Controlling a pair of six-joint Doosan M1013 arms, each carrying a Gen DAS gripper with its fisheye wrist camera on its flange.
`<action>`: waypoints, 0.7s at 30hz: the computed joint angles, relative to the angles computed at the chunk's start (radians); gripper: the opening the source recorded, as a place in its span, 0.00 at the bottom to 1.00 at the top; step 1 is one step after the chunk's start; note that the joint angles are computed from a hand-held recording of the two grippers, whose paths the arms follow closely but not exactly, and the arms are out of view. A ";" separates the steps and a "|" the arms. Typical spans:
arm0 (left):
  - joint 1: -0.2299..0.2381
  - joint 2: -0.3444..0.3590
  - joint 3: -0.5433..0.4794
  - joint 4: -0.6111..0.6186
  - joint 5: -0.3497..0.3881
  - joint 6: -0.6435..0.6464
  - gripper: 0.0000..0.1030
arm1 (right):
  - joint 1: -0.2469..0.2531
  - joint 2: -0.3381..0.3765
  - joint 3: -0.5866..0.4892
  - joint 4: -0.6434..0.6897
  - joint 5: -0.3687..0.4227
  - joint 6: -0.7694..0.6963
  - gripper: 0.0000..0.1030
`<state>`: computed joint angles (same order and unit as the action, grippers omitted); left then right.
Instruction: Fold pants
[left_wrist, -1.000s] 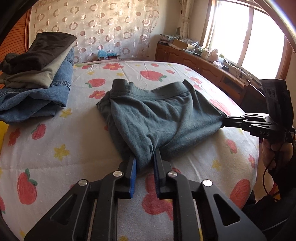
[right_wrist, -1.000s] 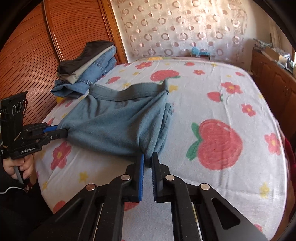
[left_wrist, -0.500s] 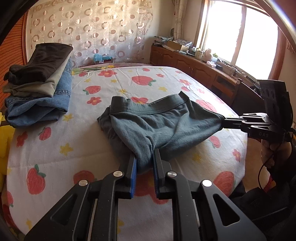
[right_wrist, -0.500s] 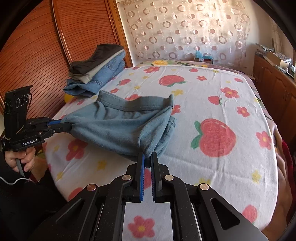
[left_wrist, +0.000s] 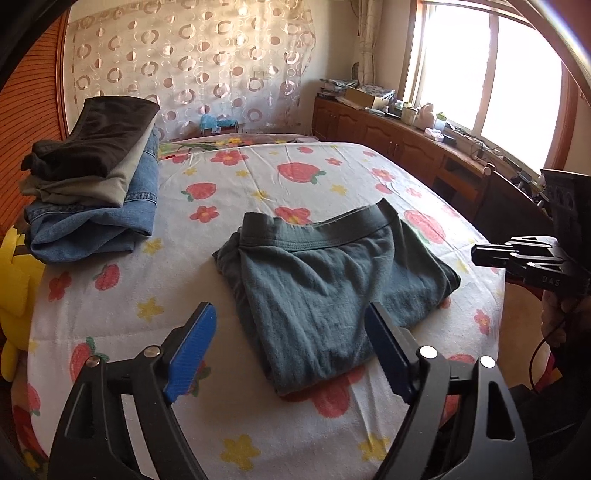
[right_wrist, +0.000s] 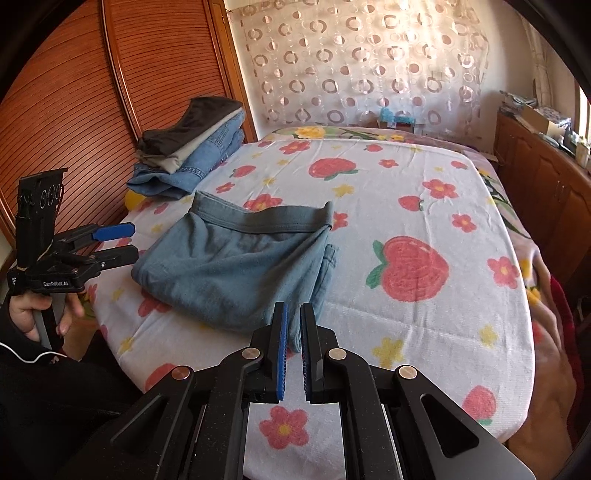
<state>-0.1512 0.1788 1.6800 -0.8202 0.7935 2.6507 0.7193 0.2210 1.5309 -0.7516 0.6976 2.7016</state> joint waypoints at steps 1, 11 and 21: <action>-0.001 0.000 0.000 0.006 -0.006 -0.007 0.82 | 0.002 0.000 -0.001 -0.003 0.001 0.002 0.06; -0.008 0.015 -0.011 0.041 -0.029 -0.049 0.82 | 0.000 0.025 -0.036 -0.009 0.054 -0.005 0.49; -0.022 0.067 -0.065 0.062 -0.032 -0.092 0.82 | -0.031 0.075 -0.088 0.024 0.058 -0.041 0.51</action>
<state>-0.1733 0.2454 1.6150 -0.7584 0.7617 2.5590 0.6878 0.2960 1.4429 -0.7279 0.7554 2.6610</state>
